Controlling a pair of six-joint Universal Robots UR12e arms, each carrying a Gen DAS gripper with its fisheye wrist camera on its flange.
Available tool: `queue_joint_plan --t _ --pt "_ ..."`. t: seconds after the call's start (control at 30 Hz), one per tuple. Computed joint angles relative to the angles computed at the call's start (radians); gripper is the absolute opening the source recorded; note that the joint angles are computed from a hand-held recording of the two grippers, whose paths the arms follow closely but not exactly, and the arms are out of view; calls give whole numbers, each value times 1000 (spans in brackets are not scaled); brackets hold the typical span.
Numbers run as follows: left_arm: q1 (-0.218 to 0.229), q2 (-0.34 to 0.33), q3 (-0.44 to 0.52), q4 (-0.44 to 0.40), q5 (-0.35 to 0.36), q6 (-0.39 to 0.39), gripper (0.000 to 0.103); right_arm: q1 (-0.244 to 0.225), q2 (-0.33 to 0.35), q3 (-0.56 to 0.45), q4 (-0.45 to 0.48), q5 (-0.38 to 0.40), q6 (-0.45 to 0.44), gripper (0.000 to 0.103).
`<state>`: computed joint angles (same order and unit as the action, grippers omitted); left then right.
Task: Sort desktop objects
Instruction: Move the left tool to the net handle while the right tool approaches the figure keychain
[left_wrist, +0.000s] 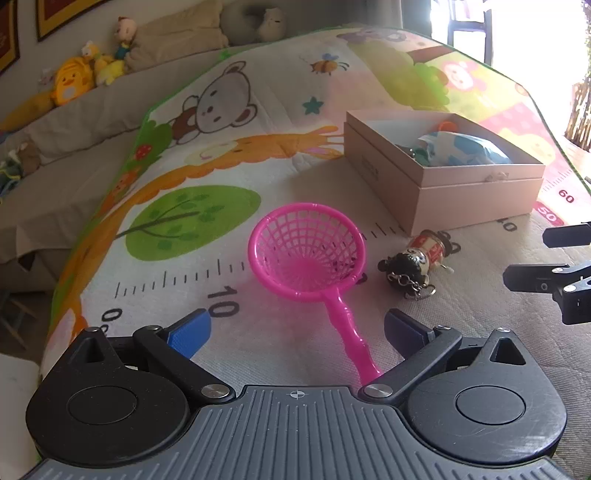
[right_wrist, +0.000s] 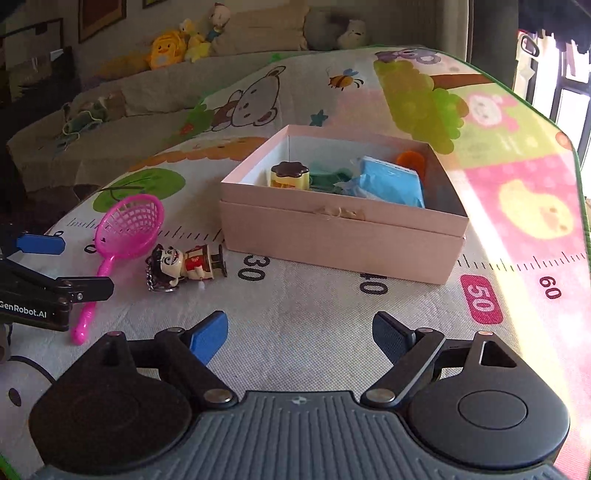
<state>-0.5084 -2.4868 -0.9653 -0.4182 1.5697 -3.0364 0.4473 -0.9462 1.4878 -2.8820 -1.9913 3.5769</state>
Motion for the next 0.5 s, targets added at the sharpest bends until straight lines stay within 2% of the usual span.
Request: queue_joint_plan --t 0.2,0.37,0.43,0.47,0.5 --pt "0 5 -11 -4 8 9 103 -9 62 -109 -18 124 -121 86" --pt "5 14 -26 -20 6 0 103 -23 103 -181 55 181 -107 86" --pt "6 14 -27 -21 4 1 103 -27 105 -185 78 200 -101 76" --pt "6 15 -28 -19 2 2 103 -30 100 -180 84 218 -96 65" --pt "6 15 -28 -19 0 2 103 -30 96 -171 78 216 -92 65"
